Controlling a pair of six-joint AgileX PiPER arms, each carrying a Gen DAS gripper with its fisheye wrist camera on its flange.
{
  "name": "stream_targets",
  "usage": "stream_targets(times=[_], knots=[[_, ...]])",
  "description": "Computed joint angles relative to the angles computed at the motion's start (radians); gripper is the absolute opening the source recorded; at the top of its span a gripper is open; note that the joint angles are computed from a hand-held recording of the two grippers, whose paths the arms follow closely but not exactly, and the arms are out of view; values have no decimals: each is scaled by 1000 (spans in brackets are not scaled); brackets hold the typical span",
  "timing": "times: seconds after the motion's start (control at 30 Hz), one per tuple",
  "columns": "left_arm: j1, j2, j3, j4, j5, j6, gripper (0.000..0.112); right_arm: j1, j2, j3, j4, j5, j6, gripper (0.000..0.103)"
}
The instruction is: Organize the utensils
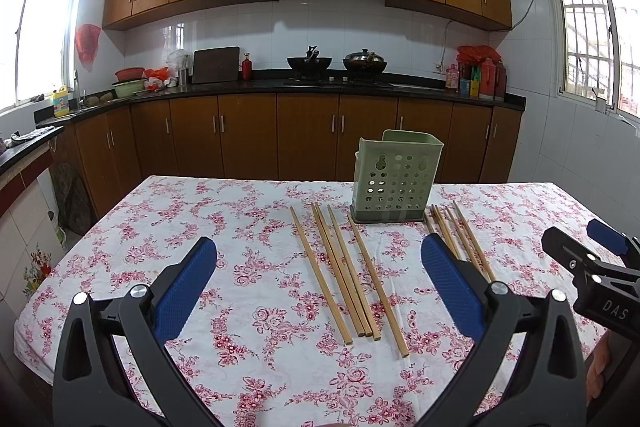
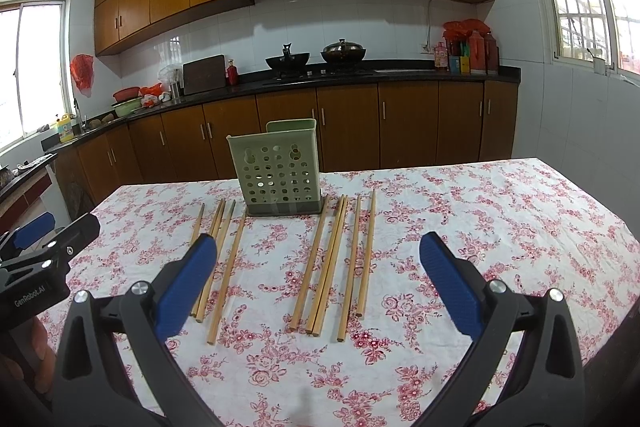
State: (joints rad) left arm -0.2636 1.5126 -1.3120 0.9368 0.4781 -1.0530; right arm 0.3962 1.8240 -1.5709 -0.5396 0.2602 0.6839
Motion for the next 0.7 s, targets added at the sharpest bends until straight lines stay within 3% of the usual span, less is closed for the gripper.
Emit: stream_targets(times=[0.7], knots=[[1,0,-1,-4,0,3,101,-2,1,-1,21,1,-17,99]])
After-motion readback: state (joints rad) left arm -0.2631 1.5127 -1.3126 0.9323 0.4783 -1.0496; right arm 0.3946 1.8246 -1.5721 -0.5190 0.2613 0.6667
